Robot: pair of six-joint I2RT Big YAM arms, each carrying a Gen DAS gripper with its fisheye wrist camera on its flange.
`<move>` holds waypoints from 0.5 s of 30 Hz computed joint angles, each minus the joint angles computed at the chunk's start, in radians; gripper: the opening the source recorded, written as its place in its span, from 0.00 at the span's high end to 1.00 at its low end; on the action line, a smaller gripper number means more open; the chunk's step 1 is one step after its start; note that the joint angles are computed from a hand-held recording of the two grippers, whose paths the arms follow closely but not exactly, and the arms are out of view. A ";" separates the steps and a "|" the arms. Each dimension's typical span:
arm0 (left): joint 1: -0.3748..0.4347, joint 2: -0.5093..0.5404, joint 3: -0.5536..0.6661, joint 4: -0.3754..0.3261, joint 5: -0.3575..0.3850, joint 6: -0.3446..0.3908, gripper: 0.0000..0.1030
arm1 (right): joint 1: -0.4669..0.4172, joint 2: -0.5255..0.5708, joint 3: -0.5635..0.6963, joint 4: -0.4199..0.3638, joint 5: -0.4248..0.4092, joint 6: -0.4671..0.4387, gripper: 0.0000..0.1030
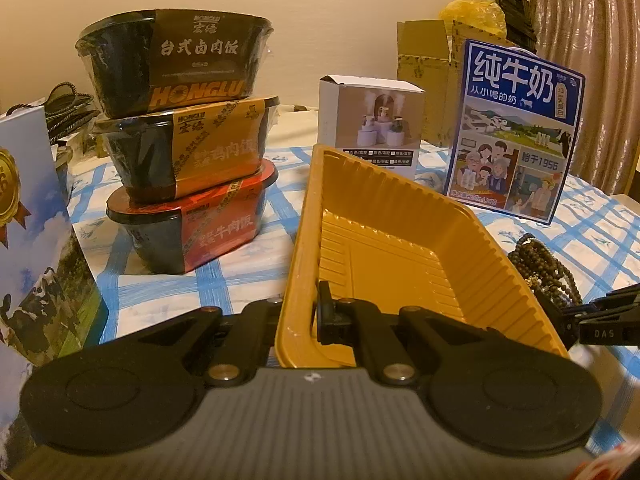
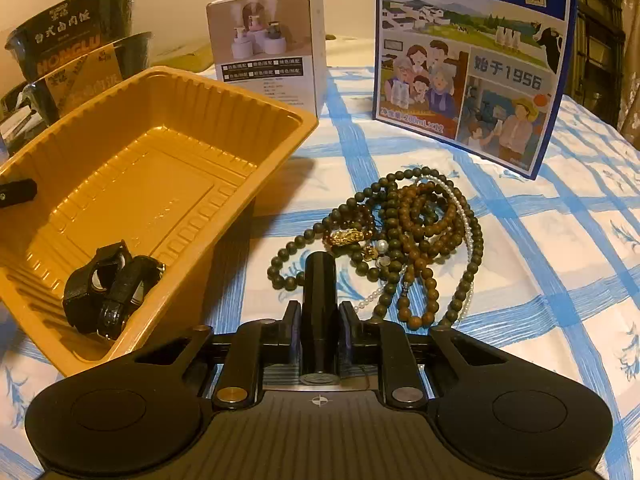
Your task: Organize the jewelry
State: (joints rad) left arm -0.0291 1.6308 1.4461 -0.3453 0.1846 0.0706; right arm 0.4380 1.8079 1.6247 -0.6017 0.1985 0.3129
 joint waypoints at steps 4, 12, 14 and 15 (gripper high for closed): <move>-0.001 -0.002 -0.002 0.002 -0.001 0.001 0.96 | -0.002 -0.021 -0.019 0.034 -0.027 0.039 0.81; -0.003 -0.004 -0.002 0.002 -0.003 -0.001 0.96 | 0.008 -0.072 -0.033 0.194 -0.199 0.120 0.81; -0.003 -0.005 -0.003 0.001 -0.003 0.000 0.96 | 0.021 -0.062 -0.017 0.215 -0.243 0.112 0.81; -0.003 -0.005 -0.003 0.002 -0.003 0.000 0.96 | 0.029 -0.057 -0.011 0.221 -0.263 0.104 0.81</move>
State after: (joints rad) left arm -0.0318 1.6257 1.4430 -0.3433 0.1820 0.0704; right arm 0.4674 1.7514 1.6134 -0.3811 -0.0641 0.4168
